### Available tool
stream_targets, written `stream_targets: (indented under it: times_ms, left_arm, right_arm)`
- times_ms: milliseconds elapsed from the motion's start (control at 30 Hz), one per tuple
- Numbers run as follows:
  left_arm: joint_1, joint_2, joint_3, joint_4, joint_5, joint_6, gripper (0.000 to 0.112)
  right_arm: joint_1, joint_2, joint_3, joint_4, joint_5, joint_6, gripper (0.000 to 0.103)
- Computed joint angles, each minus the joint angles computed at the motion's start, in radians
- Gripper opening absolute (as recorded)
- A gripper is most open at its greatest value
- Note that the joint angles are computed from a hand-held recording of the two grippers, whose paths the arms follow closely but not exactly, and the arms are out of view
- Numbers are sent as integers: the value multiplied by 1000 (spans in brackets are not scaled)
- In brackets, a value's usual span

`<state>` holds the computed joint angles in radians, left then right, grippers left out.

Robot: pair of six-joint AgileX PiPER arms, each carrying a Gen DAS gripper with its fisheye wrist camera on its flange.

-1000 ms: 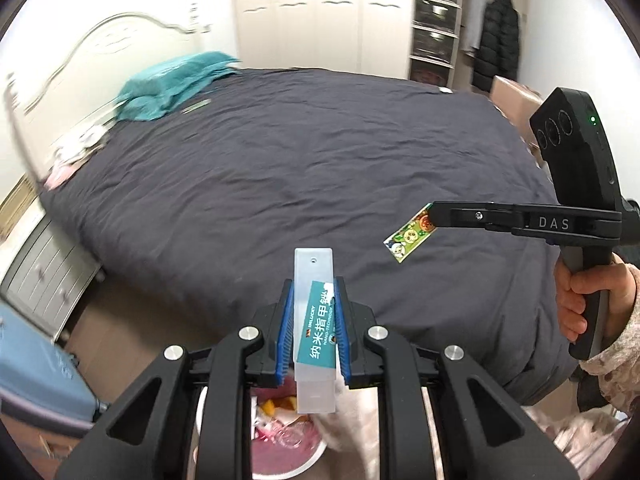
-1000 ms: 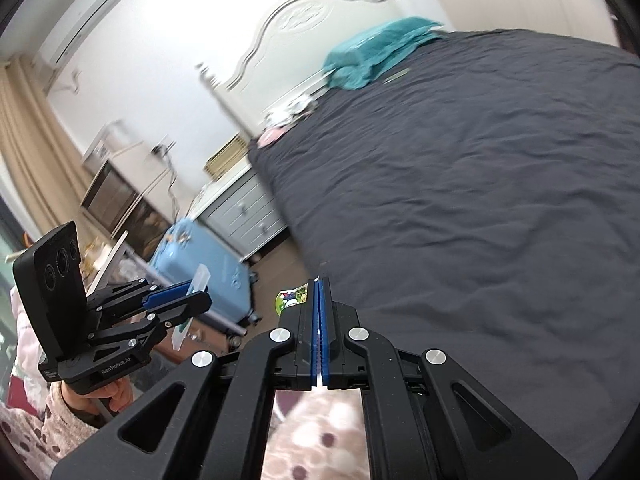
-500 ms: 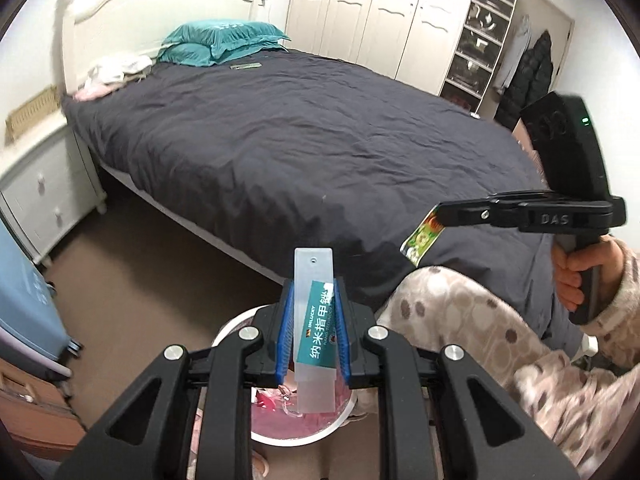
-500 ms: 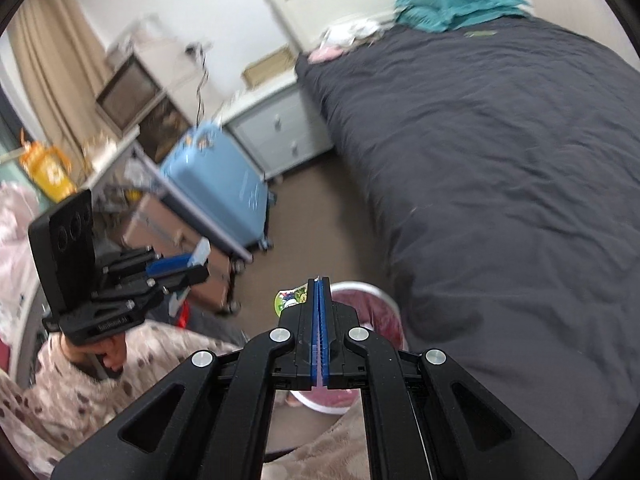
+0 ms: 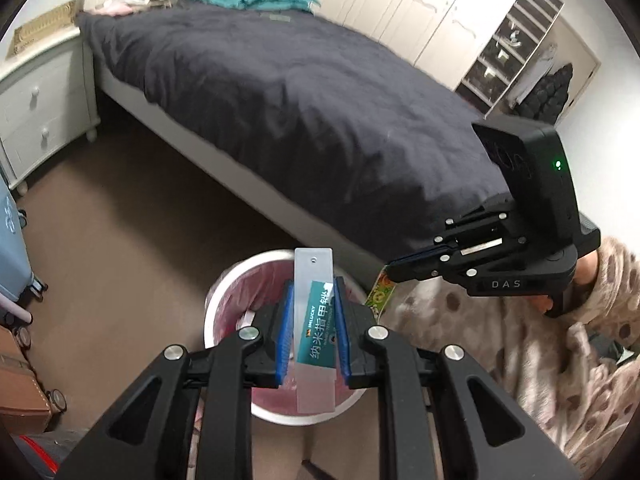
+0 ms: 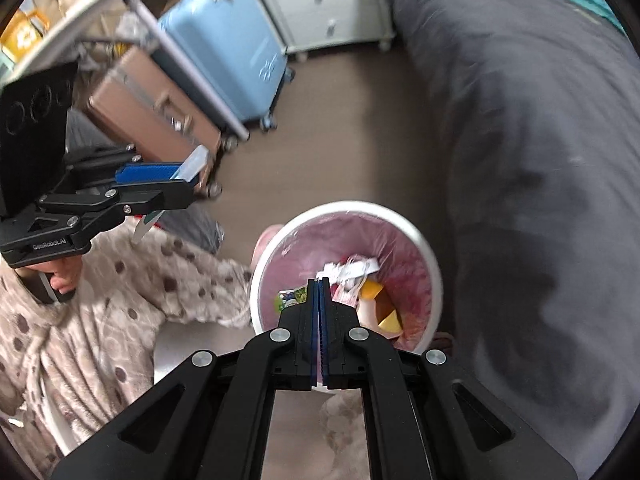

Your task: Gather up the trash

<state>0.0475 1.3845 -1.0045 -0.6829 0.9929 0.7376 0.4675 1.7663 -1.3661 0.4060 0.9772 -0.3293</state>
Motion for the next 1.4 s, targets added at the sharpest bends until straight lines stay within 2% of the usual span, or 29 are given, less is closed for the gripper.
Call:
stream_targets:
  times_ms: [133, 200, 333, 433, 633, 667, 733, 767, 833, 900, 967, 1033, 1133, 1200, 1267, 1333, 1400]
  left_arm:
    - [2, 85, 3, -22, 11, 39, 18]
    - [10, 150, -16, -56, 58, 75, 18]
    - [-25, 218, -29, -9, 22, 64, 18]
    - [-29, 257, -48, -5, 23, 96, 18]
    - [-62, 314, -84, 11, 41, 205, 18]
    - [-70, 333, -94, 20, 45, 216, 21]
    - [-83, 365, -108, 36, 50, 232, 37]
    - [-90, 376, -110, 42, 45, 238, 56]
    - [-101, 378, -96, 35, 19, 262, 80]
    - [-119, 378, -83, 30, 1, 285, 98]
    - [-144, 390, -83, 47, -1, 271, 98]
    - [-173, 423, -108, 102, 24, 220, 98]
    - [-220, 439, -115, 189, 17, 138, 98]
    - [-233, 408, -104, 199, 6, 115, 98]
    - [-249, 351, -94, 211, -18, 66, 98]
    - [-280, 273, -94, 243, -33, -54, 98]
    - [-319, 203, -109, 292, -29, -193, 98]
  right_arm:
    - [35, 72, -43, -60, 24, 34, 0]
    - [37, 84, -43, -75, 28, 38, 0]
    - [38, 98, -56, -88, 44, 53, 0]
    - [54, 81, -50, -135, 36, 68, 4]
    - [70, 68, -50, -176, 35, 39, 4]
    - [75, 68, -54, -193, 39, 39, 4]
    - [85, 64, -60, -222, 50, 39, 5]
    - [87, 58, -60, -233, 54, 35, 7]
    - [95, 28, -45, -274, 55, 28, 23]
    - [89, -22, -19, -292, 53, 15, 32]
    - [67, -62, -1, -259, 60, -13, 41]
    - [34, -119, 23, -206, 61, -48, 57]
    - [-3, -209, 58, -149, 54, -87, 65]
    - [-21, -262, 74, -124, 54, -95, 69]
    - [-35, -326, 88, -106, 50, -95, 76]
    - [-38, -386, 101, -113, 36, -64, 86]
    - [-37, -445, 104, -137, 28, -4, 91]
